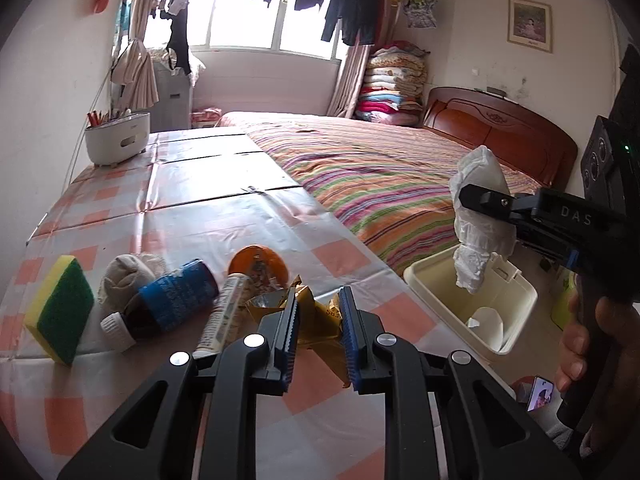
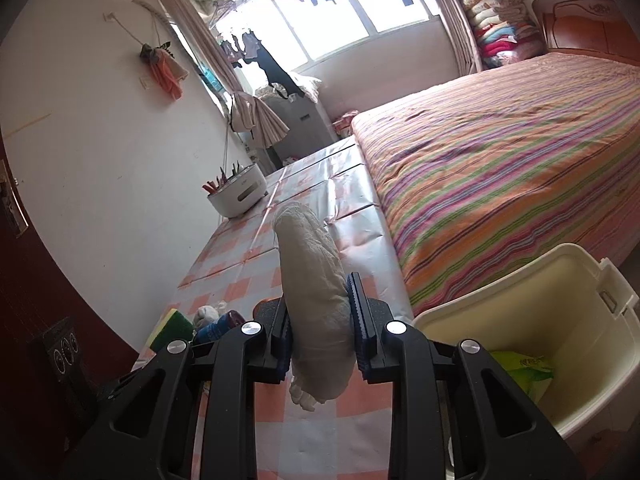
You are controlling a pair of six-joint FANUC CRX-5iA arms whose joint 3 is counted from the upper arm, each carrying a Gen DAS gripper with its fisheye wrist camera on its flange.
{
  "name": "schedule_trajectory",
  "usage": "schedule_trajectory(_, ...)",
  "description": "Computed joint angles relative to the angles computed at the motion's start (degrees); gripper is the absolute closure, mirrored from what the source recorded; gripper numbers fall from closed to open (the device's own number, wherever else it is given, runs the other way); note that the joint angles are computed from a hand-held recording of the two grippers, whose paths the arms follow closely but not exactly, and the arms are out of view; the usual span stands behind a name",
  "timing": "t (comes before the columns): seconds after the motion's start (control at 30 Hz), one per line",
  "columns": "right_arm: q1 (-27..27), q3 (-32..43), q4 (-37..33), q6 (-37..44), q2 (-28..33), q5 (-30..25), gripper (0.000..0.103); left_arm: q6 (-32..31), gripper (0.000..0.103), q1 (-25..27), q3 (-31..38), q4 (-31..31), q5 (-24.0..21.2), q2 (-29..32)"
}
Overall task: Collect trash
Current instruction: 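Carry the snack bag and cloth over the cream bin and open both grippers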
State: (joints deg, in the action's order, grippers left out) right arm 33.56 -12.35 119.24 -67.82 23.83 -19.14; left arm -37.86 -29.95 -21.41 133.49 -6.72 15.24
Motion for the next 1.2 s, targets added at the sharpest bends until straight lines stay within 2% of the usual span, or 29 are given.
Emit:
schedule_trajectory(0.07,-0.22,-1.20,0.54,-0.89,-0.91,-0.65,0.079,2.62,0.083,0.01,-0.35,-3.61,-1.06,0.13)
schedule_trajectory(0.13,-0.52,-2.28,1.60,-2.34,-1.79,-1.50,0.079,2.29,0.083,-0.80,-0.48,-3.33,-1.42,-0.04)
schedule_trajectory(0.17,-0.69,-2.64,2.01,-2.69,-2.14,-1.55,0.079,3.78,0.083,-0.70,-0.64,-5.15,-1.91,0.02)
schedule_trajectory(0.37,0.49,-4.53,-3.52,1.14,-3.01,-4.59,0.079,11.54,0.083,-0.26,-0.50,-14.83,-4.34,0.99)
schedule_trajectory(0.47,1.82,-4.75,-9.63,5.88,-2.73,-6.86,0.079,15.15,0.083,-0.05,-0.28,-19.54,-5.97,1.38)
schedule_trajectory(0.6,3.16,-5.14,-16.05,10.77,-2.63,-10.23,0.079,14.95,0.083,-1.32,0.43,-20.82,-6.16,1.58)
schedule_trajectory(0.77,5.47,-3.85,-27.65,19.24,-1.36,-15.61,0.077,15.51,0.083,-2.15,1.03,-22.55,-6.72,1.71)
schedule_trajectory(0.9,6.19,-2.44,-34.75,23.72,-0.14,-17.76,0.074,18.15,0.083,-2.27,1.90,-26.14,-7.03,2.24)
schedule_trajectory(0.97,5.97,-2.26,-36.19,23.92,0.06,-17.51,0.061,20.04,0.083,-2.11,2.34,-28.59,-7.24,2.59)
schedule_trajectory(1.03,6.03,-2.01,-37.46,23.57,0.30,-17.78,0.054,21.46,0.083,-1.92,2.71,-30.49,-7.47,2.94)
schedule_trajectory(1.13,6.19,-2.80,-37.22,21.31,-0.42,-18.36,0.036,23.18,0.083,-1.91,3.11,-32.69,-7.61,3.33)
schedule_trajectory(1.2,6.26,-3.62,-36.14,19.39,-1.06,-18.86,0.034,24.06,0.083,-1.98,3.35,-33.89,-7.45,3.54)
